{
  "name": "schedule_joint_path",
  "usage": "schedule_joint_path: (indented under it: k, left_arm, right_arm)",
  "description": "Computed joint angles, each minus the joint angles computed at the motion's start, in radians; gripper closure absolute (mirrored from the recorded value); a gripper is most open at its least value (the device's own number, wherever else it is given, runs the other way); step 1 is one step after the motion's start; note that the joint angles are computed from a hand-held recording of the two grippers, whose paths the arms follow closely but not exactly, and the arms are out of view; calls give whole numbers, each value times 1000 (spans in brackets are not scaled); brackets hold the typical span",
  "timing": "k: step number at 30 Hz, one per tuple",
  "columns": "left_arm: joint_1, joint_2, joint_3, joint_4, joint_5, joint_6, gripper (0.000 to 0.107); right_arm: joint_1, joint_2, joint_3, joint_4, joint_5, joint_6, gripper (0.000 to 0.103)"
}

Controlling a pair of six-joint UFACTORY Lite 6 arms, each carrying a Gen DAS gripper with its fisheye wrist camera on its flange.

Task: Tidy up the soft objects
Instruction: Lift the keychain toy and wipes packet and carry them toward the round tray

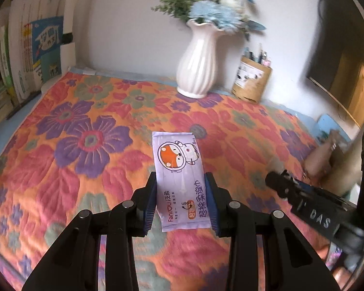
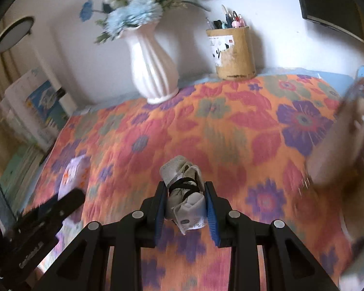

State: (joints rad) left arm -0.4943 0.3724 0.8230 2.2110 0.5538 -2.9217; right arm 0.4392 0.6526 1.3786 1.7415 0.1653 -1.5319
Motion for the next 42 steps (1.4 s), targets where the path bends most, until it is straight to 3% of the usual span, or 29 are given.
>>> schedule_joint_path:
  k: [7, 10, 18, 26, 32, 42]
  left_arm:
    - [-165, -85, -135, -8, 42, -89, 73]
    - [-244, -97, -147, -36, 56, -97, 73]
    - [-468, -163, -58, -272, 115, 149, 73]
    - [-641, -1, 301, -684, 250, 666, 73]
    - [-688, 108, 487, -788, 298, 859, 73]
    - [-703, 253, 721, -851, 273, 1022, 73]
  right_arm:
    - [-27, -248, -375, 338, 65, -353, 74]
    - [-74, -371, -526, 345, 94, -375, 74]
    - [-266, -687, -720, -90, 198, -24, 74]
    - [-512, -872, -733, -393, 321, 196, 74]
    - [-659, -939, -723, -472, 388, 229, 74]
    - [-907, -885, -661, -471, 514, 154, 74]
